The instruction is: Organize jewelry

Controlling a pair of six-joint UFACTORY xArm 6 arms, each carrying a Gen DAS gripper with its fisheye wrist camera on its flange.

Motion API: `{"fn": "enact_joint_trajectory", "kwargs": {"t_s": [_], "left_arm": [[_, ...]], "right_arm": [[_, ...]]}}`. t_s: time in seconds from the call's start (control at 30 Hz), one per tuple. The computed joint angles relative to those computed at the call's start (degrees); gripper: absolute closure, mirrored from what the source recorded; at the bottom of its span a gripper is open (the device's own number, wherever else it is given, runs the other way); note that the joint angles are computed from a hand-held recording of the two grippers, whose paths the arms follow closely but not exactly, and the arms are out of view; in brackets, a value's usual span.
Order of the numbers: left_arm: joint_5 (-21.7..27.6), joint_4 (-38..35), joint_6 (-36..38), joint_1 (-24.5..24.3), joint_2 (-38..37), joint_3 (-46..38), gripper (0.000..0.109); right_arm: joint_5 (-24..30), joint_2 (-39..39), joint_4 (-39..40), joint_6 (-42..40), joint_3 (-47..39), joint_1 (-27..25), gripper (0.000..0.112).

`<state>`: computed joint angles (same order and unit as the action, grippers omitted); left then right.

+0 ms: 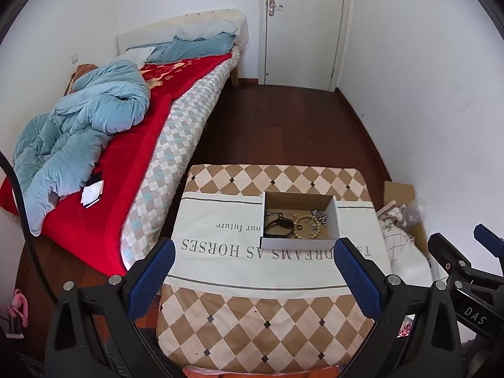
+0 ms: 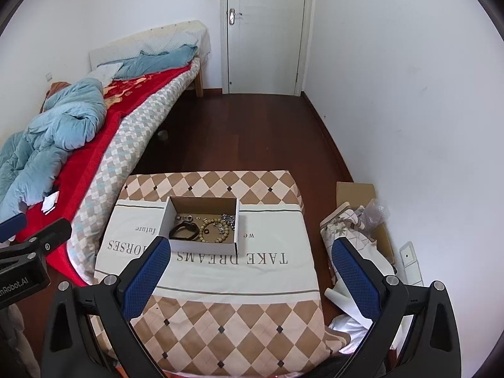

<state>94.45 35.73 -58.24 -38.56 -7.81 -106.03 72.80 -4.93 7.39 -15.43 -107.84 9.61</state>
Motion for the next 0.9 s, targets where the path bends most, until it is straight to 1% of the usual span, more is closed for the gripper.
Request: {"fn": "enact_joint_trajectory", "kwargs": {"t_s": [0.33, 0.53, 0.9], "left_arm": [[-1.67, -2.75, 2.02, 4.20, 1.02, 1.92, 0.006], [-2.43, -3.67, 2.21, 5.14, 0.81, 2.73, 0.006], [-3.61, -3.48, 2.60, 5.48, 0.65, 3.37, 0.006]], "right_arm": [[-0.08, 4.60, -1.74, 1.24, -2.37, 2.04, 0.009], [-0.07, 5.89, -2.48, 1.43, -2.86, 2.70, 0.009], [0.01, 6.22, -2.17, 0.91, -2.67, 2.62, 0.009]]}}
